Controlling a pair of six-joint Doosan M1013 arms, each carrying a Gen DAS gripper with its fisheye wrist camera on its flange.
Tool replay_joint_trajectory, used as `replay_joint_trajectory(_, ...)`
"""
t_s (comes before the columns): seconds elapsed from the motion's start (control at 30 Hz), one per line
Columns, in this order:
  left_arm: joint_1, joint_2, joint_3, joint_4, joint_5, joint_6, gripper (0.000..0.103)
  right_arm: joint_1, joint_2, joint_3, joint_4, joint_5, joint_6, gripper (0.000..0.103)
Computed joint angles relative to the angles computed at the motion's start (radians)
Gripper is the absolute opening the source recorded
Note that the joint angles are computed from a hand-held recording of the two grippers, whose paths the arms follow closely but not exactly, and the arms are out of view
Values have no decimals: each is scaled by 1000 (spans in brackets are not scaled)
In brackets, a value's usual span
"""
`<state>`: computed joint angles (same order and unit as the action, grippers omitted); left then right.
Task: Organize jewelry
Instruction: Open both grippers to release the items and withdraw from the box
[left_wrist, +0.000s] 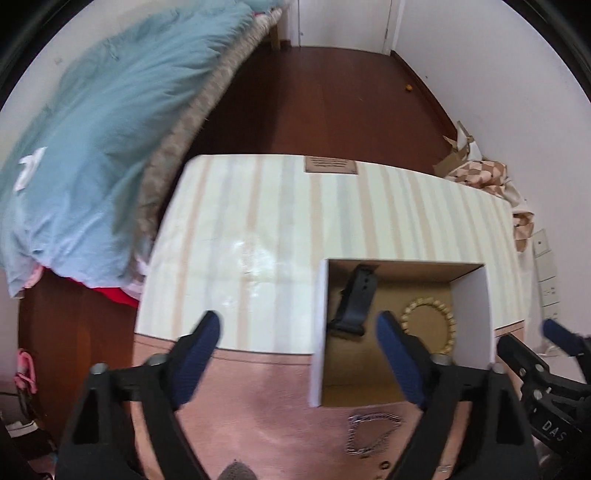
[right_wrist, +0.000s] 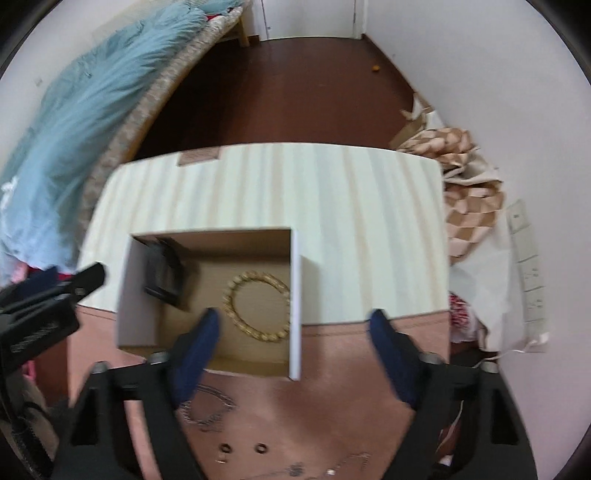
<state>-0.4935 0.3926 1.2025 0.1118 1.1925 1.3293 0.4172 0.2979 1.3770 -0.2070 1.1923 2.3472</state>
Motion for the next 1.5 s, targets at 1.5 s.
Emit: replay_joint_trajectory(1.5,-42,-307,275,124,-164,-120,102,195,-183,105,-219,-29,297,99)
